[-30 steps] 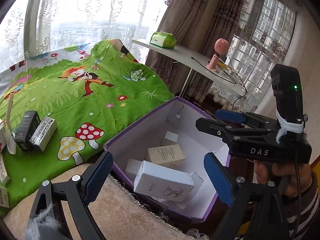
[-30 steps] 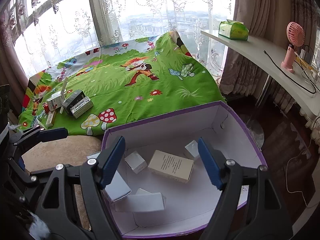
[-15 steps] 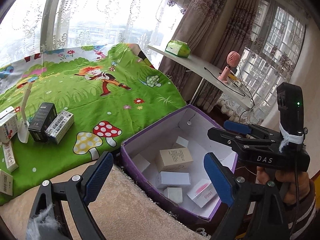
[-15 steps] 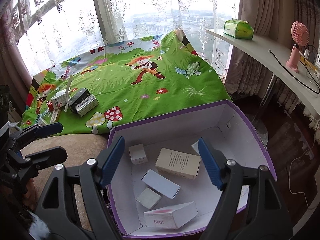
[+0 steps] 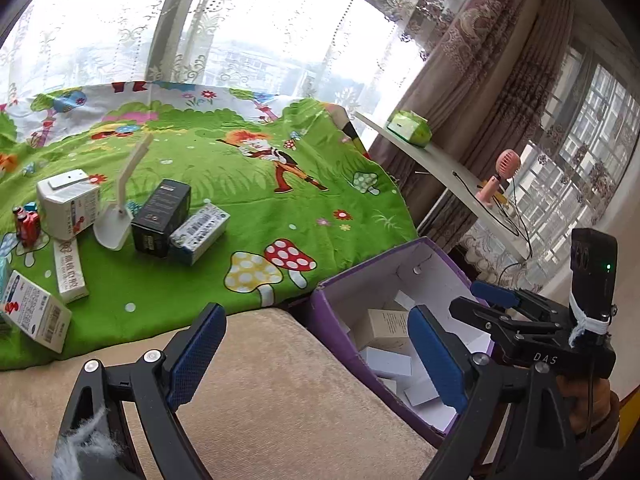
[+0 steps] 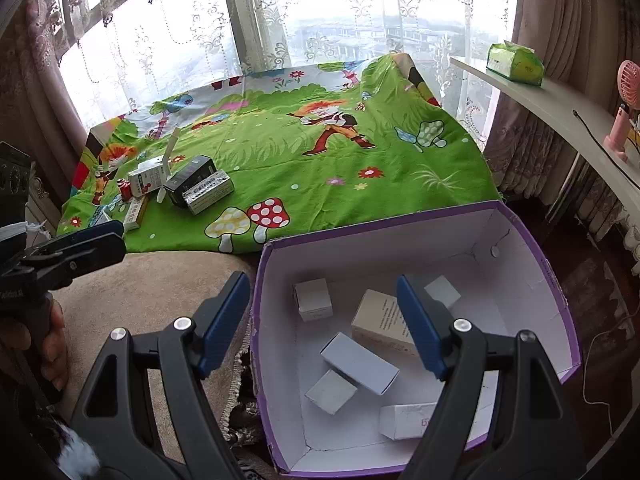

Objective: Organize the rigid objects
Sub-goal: 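Carry both boxes to the storage box and open both grippers to release, then move both grippers back over the pile of boxes on the bed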

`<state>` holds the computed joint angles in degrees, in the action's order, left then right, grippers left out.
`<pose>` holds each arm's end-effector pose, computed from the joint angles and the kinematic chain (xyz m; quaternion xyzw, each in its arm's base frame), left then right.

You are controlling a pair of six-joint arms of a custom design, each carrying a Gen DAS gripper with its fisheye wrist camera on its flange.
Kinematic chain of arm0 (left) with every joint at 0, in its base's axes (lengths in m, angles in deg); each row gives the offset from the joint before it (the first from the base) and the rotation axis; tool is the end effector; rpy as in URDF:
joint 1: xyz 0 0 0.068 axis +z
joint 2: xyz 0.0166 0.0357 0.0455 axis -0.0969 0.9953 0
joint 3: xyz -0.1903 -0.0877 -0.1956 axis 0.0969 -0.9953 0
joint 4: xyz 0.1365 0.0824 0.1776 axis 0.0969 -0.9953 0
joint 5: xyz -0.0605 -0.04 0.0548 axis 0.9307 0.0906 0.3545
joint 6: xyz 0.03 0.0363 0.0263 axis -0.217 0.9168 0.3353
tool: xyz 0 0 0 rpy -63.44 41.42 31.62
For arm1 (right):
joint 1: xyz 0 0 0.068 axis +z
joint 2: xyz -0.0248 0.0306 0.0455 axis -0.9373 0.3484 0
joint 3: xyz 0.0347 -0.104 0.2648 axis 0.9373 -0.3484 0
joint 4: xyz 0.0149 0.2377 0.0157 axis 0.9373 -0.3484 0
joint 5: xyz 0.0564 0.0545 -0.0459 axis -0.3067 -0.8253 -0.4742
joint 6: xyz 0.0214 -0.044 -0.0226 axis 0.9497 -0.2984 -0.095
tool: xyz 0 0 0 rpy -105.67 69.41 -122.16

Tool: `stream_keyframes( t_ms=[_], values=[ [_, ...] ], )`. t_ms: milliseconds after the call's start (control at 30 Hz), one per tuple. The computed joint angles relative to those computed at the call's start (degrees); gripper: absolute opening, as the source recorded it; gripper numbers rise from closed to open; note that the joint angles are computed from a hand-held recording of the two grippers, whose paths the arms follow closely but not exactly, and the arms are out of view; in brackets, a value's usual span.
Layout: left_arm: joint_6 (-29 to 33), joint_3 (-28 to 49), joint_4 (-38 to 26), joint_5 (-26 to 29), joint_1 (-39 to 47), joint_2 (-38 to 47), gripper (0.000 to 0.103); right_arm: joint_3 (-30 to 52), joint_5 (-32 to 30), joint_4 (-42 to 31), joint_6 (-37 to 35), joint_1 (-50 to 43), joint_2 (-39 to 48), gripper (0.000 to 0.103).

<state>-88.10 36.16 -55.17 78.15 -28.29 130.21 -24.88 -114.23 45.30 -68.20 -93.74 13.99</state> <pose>0.2291 -0.1022 0.1670 0.0452 0.8972 -0.2294 0.3747 0.2340 -0.0849 0.1743 -0.0976 0.9191 0.1031 0.3675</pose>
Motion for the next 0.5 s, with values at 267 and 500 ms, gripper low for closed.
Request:
stream_keyframes(
  t_ms=[267, 500],
  values=[
    [1.0, -7.2, 0.8, 2.7, 11.1, -7.0, 0.093, -1.9, 1.2, 0.6, 0.5, 4.0, -0.6, 0.080],
    [3.8, -13.0, -1.3, 6.0, 22.7, -13.8, 0.093, -4.0, 2.5, 1.8, 1.5, 9.2, -1.3, 0.080]
  ],
)
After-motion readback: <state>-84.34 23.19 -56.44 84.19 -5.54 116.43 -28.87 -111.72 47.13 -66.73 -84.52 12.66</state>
